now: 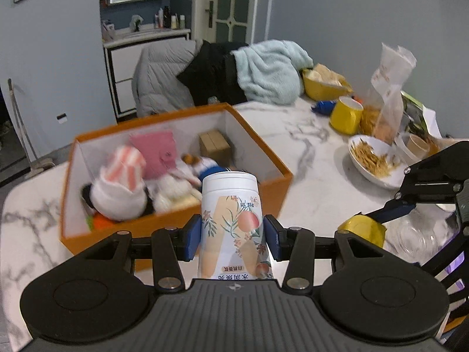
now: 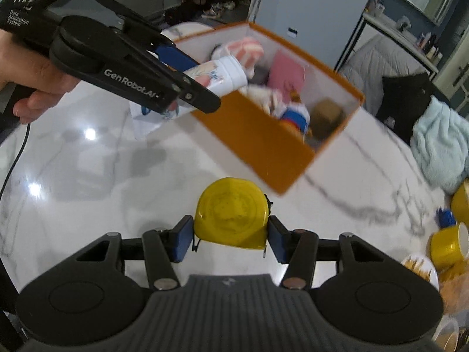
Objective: Organize objects
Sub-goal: 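Carry the white container and tape measure into the orange box and release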
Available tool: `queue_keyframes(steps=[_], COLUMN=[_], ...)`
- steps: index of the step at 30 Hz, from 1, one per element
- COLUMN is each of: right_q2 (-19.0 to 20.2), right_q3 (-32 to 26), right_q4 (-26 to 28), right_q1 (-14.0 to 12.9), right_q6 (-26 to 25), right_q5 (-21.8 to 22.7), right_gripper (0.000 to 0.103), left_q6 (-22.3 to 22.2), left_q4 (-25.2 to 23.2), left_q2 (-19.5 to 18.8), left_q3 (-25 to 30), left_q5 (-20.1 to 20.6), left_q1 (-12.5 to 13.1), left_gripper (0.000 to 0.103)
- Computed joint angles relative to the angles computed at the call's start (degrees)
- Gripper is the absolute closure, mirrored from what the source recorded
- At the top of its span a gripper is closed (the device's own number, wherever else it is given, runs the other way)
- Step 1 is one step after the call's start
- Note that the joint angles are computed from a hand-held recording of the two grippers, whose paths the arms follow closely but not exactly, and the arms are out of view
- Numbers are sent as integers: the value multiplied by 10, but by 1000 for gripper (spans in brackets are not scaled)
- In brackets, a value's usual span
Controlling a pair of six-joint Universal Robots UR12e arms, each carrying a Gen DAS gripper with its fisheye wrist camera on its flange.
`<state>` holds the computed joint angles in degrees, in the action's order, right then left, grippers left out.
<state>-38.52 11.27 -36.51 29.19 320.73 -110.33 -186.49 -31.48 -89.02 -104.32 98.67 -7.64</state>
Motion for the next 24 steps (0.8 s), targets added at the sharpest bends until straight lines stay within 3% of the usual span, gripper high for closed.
queue_keyframes(steps=[3,11,24], right_q2=[-9,-69,-187], right_q3=[-7,79,335], right_q4=[31,75,-33], right_q1=[-6,-28,-45], right_q6=[-1,46,111], right_q5=[-1,-15,38], right_gripper=[47,47,47], left_q6=[-5,-44,-78], left_q4=[7,11,13], left_q2=[-1,-14,-51], left_q3=[8,24,40], left_q5=[15,57,86], left_q1=[6,31,45], left_gripper=[50,50,50])
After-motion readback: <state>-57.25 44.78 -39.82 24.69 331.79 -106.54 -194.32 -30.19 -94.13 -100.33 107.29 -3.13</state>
